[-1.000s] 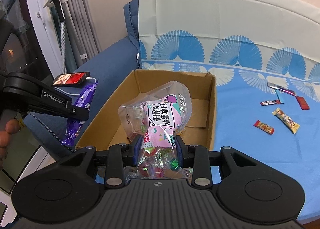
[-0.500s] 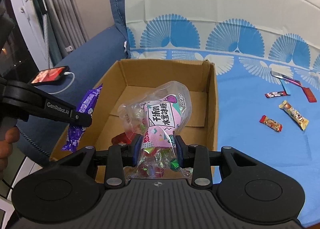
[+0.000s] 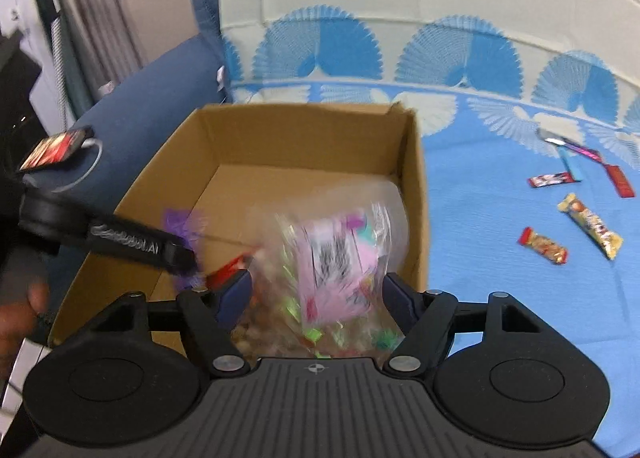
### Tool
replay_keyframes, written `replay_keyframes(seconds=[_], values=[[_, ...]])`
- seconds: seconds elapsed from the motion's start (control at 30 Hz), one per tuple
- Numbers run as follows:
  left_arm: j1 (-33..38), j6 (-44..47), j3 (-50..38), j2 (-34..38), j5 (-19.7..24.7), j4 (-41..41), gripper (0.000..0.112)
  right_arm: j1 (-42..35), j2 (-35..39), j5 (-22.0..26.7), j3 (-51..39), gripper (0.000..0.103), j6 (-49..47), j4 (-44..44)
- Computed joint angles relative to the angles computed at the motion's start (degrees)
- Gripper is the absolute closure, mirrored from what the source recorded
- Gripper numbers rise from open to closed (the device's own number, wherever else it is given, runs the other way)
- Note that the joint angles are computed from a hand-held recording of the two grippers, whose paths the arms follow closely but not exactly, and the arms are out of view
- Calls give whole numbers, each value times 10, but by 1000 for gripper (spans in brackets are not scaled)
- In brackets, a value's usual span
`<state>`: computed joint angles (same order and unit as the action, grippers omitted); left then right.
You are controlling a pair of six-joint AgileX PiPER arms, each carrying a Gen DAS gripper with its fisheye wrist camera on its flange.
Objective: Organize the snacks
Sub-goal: 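Open both grippers to drop the purple bar and pink candy bag into the box, then withdraw both grippers from the box and move toward the loose snacks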
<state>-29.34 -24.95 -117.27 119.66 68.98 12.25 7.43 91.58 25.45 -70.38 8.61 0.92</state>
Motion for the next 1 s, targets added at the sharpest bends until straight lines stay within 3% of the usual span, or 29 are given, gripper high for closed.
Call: replay_keyframes(seconds=[0.1, 0.33, 0.6, 1.0], values=[[-13, -31, 61, -42, -21, 28, 10, -2, -16, 16, 6, 18, -15, 14], [-47, -105, 199, -160, -31, 47, 10, 30, -104, 45, 72, 17, 57, -26], [-118, -192, 283, -267, -32, 101, 10, 121, -226, 52, 149, 12, 263, -234], [-214, -270, 342, -352, 0, 186, 10, 225, -346, 117, 203, 9, 432, -395]])
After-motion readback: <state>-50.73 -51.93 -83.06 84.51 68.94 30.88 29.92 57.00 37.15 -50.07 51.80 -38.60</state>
